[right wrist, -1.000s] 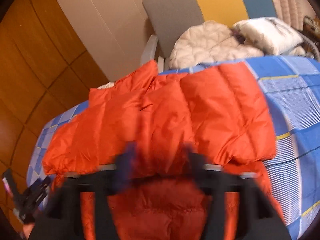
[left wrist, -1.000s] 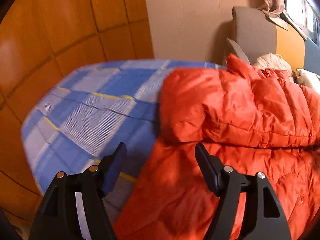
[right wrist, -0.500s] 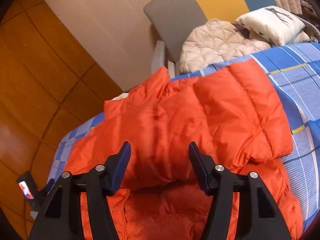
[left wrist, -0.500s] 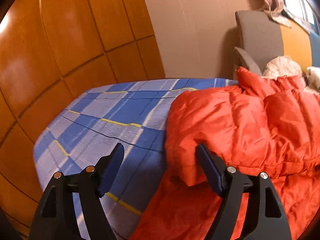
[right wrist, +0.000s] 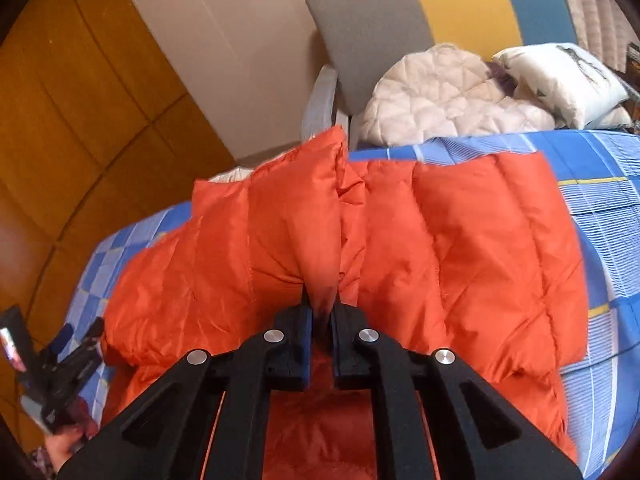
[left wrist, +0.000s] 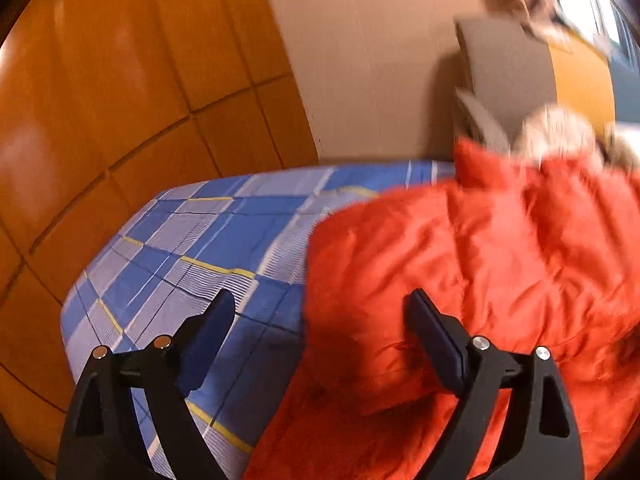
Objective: Fold large clothes
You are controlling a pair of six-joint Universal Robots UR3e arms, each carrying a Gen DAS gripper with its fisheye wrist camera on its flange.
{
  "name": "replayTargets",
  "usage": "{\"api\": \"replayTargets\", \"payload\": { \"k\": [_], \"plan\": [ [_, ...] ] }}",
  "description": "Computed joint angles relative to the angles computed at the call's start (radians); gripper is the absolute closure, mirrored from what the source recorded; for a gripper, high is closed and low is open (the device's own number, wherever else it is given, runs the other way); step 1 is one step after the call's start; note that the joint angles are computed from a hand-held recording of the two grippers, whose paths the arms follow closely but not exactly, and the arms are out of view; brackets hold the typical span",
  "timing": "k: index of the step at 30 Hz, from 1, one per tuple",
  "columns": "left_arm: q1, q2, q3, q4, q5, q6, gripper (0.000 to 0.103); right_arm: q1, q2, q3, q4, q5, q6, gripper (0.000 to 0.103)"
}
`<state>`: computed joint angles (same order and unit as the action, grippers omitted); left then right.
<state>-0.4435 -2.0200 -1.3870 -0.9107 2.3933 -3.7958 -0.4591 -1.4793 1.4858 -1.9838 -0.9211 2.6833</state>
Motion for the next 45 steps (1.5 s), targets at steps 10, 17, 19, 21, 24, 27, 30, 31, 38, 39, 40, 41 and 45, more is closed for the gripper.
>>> {"api": "replayTargets", "payload": {
  "k": [10,17,19,21,24,27,30,31,38,39,40,41,45],
  "plan": [
    [0.025,-0.062,0.030,-0.017,-0.044,0.017,0.023,-0.055,-0.105,0.178,-0.337,0.023,0.050,0.074],
    [0.038,-0.062,0.016,-0.015,-0.041,0.016,0.014,0.164,0.099,0.036,-0.357,-0.224,0.032,0.074],
    [0.063,-0.052,-0.014,0.027,-0.086,0.038,0.013,0.178,0.132,0.043,-0.384,-0.255,0.035,0.074],
    [0.091,-0.043,-0.041,0.063,-0.138,0.054,0.012,0.201,0.138,0.074,-0.440,-0.291,0.028,0.074],
    [0.088,-0.038,-0.038,0.045,-0.131,0.046,0.011,0.190,0.119,0.072,-0.413,-0.289,0.036,0.074],
    [0.067,0.023,-0.089,0.043,-0.122,0.036,0.012,0.116,0.007,0.121,-0.350,-0.223,0.038,0.057],
    [0.054,0.160,-0.227,0.087,-0.163,0.004,0.012,0.001,-0.167,0.254,-0.357,-0.133,-0.033,0.032],
    [0.048,0.201,-0.262,0.087,-0.172,-0.008,0.008,-0.050,-0.235,0.280,-0.294,-0.106,-0.104,0.032],
    [0.024,0.603,-0.638,0.182,-0.327,0.008,0.003,-0.469,-0.516,0.269,0.368,0.083,-0.580,0.032],
    [0.042,0.674,-0.700,0.204,-0.381,0.018,0.003,-0.516,-0.528,0.256,0.446,0.092,-0.637,0.032],
    [0.060,0.762,-0.773,0.218,-0.433,0.011,0.003,-0.590,-0.544,0.234,0.552,0.093,-0.725,0.032],
    [0.064,0.834,-0.817,0.190,-0.449,-0.016,0.003,-0.646,-0.557,0.221,0.626,0.091,-0.792,0.032],
    [0.007,1.030,-0.923,0.065,-0.412,-0.116,0.004,-0.845,-0.587,0.202,0.833,0.056,-1.038,0.032]
  ]
}}
